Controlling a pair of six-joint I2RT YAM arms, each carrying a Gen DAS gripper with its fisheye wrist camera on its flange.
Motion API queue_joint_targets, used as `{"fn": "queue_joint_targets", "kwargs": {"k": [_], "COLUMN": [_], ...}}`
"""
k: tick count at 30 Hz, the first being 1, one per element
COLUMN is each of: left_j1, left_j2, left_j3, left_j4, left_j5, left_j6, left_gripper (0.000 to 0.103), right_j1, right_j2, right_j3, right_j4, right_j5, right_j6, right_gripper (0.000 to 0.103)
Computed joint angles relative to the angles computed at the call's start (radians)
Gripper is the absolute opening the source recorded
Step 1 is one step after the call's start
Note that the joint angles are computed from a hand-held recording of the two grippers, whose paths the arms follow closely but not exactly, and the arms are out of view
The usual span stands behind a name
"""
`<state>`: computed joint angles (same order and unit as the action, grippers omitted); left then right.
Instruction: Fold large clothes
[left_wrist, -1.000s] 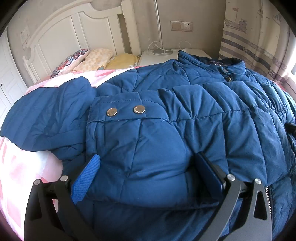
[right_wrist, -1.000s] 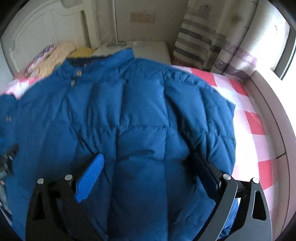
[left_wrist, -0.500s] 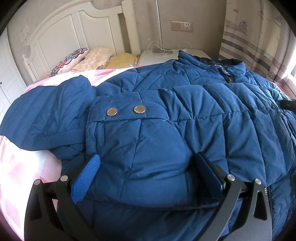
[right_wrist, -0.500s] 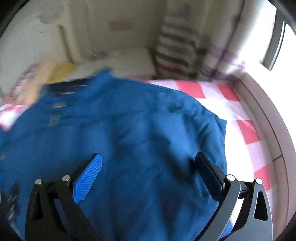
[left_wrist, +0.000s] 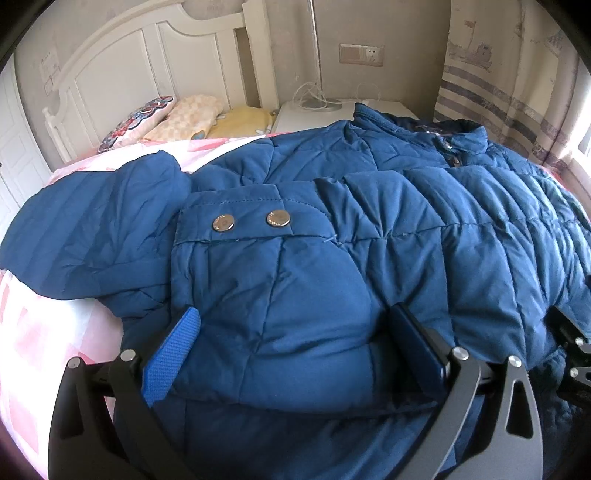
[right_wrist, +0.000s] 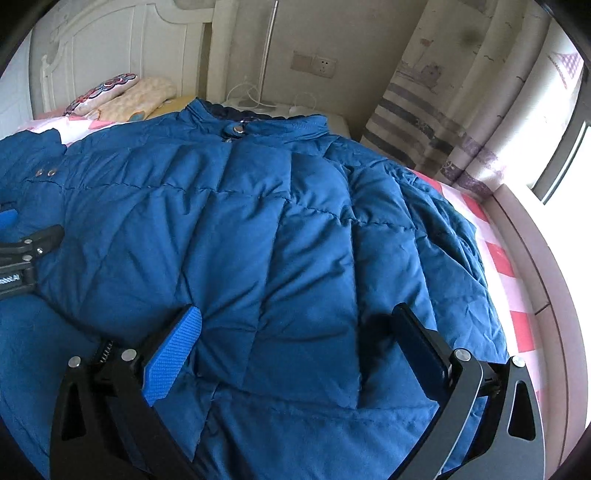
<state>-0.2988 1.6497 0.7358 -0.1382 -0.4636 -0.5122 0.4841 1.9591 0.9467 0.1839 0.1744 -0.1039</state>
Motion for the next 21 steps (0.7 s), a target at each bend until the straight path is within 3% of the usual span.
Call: {"fn": "queue_joint_targets", "kwargs": {"k": [3, 5, 8, 10, 13, 17, 21], "left_j1": [0.002, -0.014, -0.073, -0.105, -0.038, -0.066, -0.064], "left_j2": [-0.076, -0.192, -0.351, -0.299, -0.140, -0.087, -0.084], "left_j3": [-0.063, -0.146, -0.241, -0.196, -0.121, -0.074, -0.080], "left_j4": [0.048, 0.102, 0.152, 0.070, 0.011, -0.021, -0.006], "left_j5": [-0.002, -0.038, -0.071, -0.096, 0.040, -0.017, -0.016], "left_j6": [-0.021, -0.053, -0.049, -0.051, -0.049, -0.047, -0.039], "left_gripper": [0.099, 0.091, 0.092, 0.093, 0.092, 0.095, 0.099], "right_j1": [0.009, 0.006, 0.000, 0.000, 0.001, 0.003, 0.022], "right_j2": [-0.008, -0.010, -0.011, -0.012, -0.014, -0.019, -0.055], "right_j3": [-0.018, -0.021, -0.020, -0.019, -0.021, -0.030, -0.096], "right_j4": [0.014, 0.015, 0.009, 0.006, 0.008, 0.020, 0.117], "right_j5": [0.010, 0.001, -0.012, -0.015, -0.013, -0.005, 0.044], "right_j6": [0.005, 0.009, 0.013, 0.014, 0.014, 0.015, 0.015], "right_gripper": [0.098, 0.098, 0.098, 0.098, 0.098, 0.098, 0.098]}}
